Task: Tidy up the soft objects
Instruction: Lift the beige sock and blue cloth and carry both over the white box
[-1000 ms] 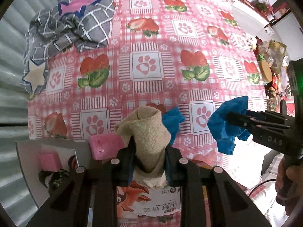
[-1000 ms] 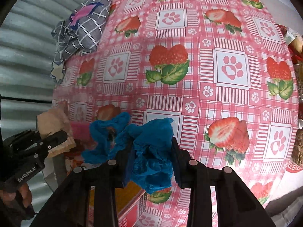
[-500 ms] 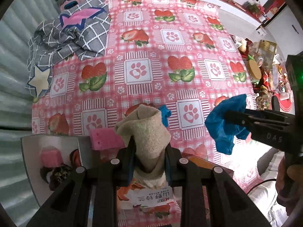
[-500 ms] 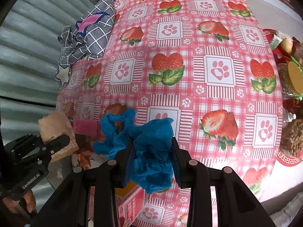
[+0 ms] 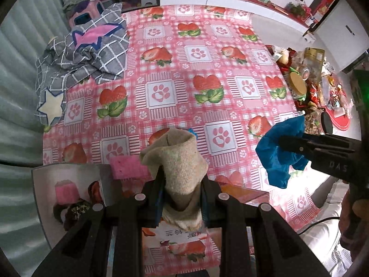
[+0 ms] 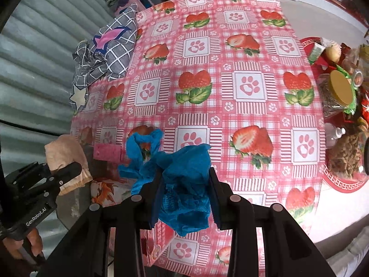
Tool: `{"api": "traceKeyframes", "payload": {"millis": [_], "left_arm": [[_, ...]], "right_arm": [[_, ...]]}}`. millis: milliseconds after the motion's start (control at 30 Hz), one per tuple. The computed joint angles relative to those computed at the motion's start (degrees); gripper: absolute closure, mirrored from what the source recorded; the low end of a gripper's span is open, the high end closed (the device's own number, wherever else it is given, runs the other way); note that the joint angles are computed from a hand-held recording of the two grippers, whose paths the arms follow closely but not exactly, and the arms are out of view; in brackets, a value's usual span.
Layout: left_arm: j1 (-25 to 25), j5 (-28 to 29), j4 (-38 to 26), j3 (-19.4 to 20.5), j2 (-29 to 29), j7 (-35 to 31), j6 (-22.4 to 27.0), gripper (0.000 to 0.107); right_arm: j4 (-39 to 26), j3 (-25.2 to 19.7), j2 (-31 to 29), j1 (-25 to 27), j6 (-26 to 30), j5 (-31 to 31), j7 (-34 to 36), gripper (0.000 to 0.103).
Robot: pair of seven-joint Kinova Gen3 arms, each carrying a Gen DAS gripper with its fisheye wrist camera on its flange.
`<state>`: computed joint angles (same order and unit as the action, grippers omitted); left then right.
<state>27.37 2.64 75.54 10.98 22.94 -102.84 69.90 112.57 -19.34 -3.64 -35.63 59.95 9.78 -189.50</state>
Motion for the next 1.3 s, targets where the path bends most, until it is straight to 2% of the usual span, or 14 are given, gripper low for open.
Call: {"api": "traceKeyframes", "payload": {"millis": [433, 700, 1033, 1300], "left_arm": [[2.7, 3.7, 2.6, 3.0, -4.0, -3.9, -1.4, 0.079], [3.7, 4.6, 5.9, 3.8, -7.1, -7.0, -1.6, 0.079], [2.2, 6.4, 12.0, 3.9, -11.8, -11.8, -1.7, 0.079], [-0.8, 8.7, 17.2, 3.0, -15.9, -16.5, -1.5, 0.079]], "right_arm": [[-1.6, -7.2, -3.1, -5.1, 9.6, 2.2, -18.6, 0.066], [-3.8, -10.9, -2.9, -9.0, 14.6, 3.2, -28.5, 0.066], [-7.2, -12.4, 0.1, -15.3, 18.3, 5.1, -37.9, 0.066], [-10.7, -10.5, 4.8, -21.8, 19.0, 6.3, -42.3, 0.066]]}}
